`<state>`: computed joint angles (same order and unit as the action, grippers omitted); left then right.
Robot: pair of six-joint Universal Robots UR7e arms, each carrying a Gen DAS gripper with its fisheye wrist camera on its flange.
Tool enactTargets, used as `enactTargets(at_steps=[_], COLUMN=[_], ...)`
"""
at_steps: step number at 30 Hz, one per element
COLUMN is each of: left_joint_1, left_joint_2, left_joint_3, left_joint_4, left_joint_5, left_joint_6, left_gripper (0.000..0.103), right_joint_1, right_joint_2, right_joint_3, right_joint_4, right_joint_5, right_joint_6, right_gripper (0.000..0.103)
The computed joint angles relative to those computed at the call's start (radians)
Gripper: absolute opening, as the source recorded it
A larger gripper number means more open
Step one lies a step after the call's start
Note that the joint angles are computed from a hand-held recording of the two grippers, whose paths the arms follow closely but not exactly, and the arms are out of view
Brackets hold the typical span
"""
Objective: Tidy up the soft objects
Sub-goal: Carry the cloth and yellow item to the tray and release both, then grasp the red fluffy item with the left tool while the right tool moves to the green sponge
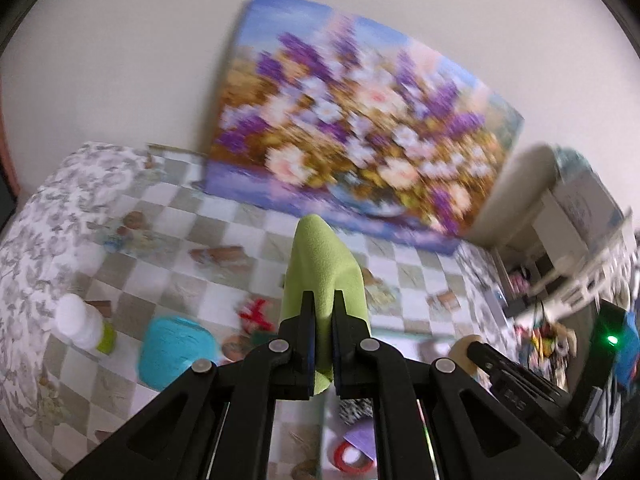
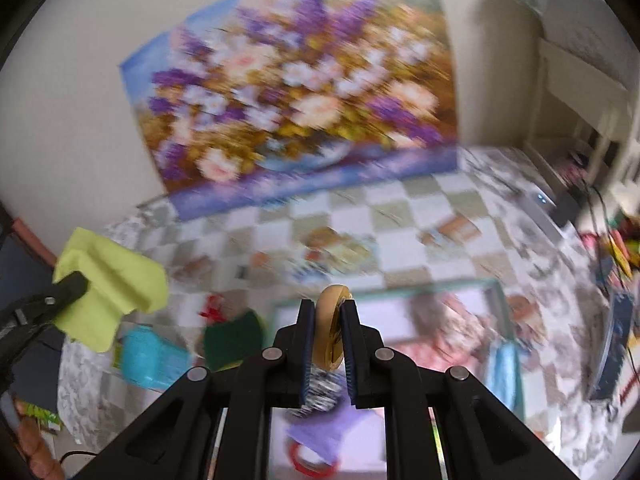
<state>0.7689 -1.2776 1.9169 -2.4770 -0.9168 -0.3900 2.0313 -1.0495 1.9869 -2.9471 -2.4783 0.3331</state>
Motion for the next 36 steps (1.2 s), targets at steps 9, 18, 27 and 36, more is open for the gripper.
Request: enactTargets(at_steps=[9, 18, 27, 36], left_joint_1=[-0.018, 0.03, 0.078, 0.214], left_joint_2=[0.16, 0.262, 0.17, 0.169], left_joint_3=[-0.021, -0.057, -0.072, -0.185], left_joint_4=[0.111, 0.252, 0.188, 0.338], left_joint_5=[-0.211, -0.273, -0.25, -0.065], left_joint_6=[0.041, -0.01, -0.016, -0.092], left_gripper=[0.006, 0.014, 0.048, 0.052], right_joint_1=[-0.117, -0.163, -0.108, -0.072], right_joint_2=[-0.109, -0.108, -0.087, 0.106], right_joint_3=[0.101, 0.099, 0.065, -0.111], right_joint_4=[0.229, 0.288, 0.233, 0.153], right_joint_5=[-0.036, 0.02, -0.014, 0.151], right_joint_6=[0.221, 0.235, 0.183, -0.067], right_gripper=[0.014, 0.025, 0.051, 0.051])
